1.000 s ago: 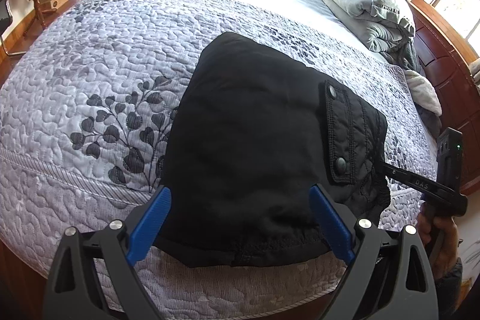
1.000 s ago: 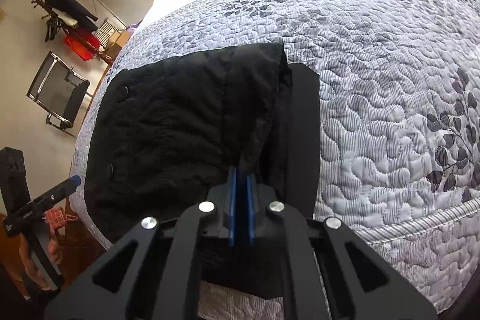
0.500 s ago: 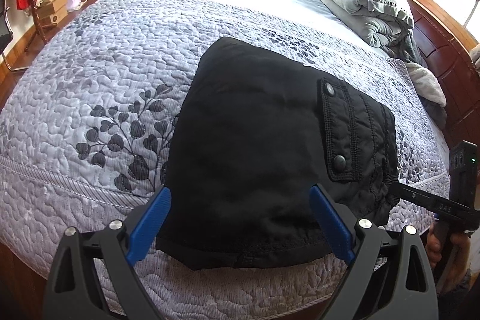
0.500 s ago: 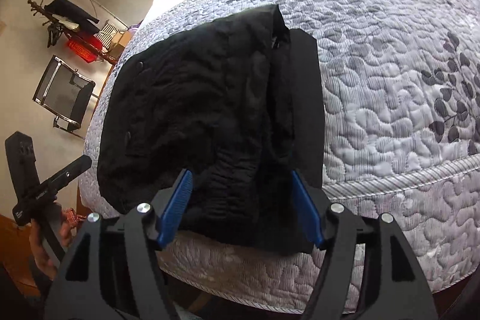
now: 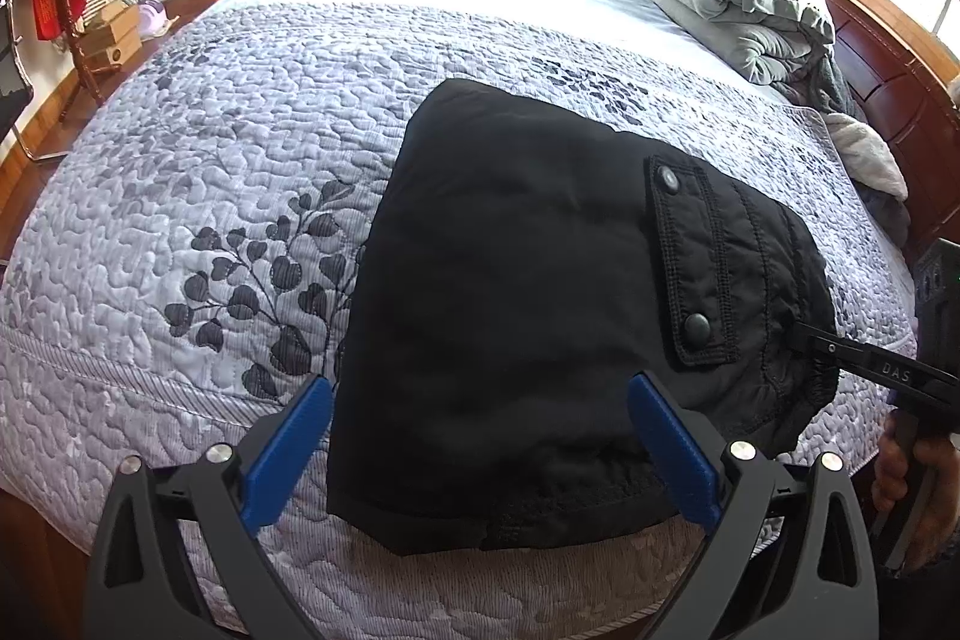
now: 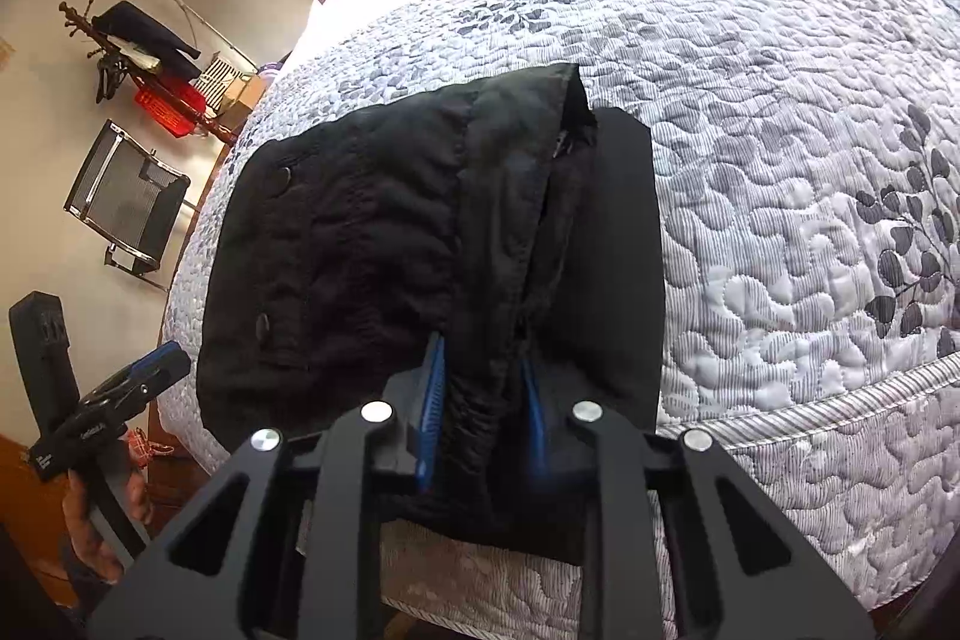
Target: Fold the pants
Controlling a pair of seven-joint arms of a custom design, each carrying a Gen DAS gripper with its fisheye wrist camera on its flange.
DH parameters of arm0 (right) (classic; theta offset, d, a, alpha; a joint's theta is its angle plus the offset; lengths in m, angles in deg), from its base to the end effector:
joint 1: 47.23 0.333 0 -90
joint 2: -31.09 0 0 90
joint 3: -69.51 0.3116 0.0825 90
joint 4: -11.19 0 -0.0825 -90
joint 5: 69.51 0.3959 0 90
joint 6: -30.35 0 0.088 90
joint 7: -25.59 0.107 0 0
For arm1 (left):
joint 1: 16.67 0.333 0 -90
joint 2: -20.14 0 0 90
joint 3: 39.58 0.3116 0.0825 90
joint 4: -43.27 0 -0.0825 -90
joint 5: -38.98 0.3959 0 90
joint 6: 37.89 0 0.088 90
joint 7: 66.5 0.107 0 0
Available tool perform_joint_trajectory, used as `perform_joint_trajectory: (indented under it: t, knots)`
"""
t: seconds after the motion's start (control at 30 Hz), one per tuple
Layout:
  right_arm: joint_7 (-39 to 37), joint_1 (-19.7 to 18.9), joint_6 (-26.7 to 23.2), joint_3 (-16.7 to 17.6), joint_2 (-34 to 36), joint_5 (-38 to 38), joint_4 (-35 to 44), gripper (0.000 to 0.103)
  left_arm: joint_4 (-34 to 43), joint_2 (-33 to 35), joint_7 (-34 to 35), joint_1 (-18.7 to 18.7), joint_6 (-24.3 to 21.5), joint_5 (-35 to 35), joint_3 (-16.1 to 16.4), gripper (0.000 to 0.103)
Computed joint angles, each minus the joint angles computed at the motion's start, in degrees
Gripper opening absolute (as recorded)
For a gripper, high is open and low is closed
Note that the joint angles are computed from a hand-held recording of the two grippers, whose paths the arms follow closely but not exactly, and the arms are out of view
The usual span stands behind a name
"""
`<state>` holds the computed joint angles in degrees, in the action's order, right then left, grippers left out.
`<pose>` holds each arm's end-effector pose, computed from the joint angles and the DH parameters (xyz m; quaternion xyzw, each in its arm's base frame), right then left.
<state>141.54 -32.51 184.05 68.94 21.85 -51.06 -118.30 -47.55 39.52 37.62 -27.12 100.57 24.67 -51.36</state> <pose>0.5324 0.1238 0.4834 -0.5051 0.8076 -0.0199 0.3039 0.6623 -0.2517 0.4923 -0.5064 0.8162 -0.2720 0.0583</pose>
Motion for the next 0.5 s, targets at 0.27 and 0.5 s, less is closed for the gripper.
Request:
perform_joint_trajectory:
  t: [0.27, 0.5]
  knots:
    - [3.3, -1.2, -1.5, -0.3, 1.7, -1.5, 0.5, 0.023, 1.0, 0.8, -0.3, 0.0, -0.4, 0.4, 0.2, 0.099]
    - [4.8, -1.9, -3.6, 1.0, 1.9, -6.5, 2.0, 0.032, 1.2, 1.0, -0.4, -0.3, -0.5, 1.4, 0.4, 0.099]
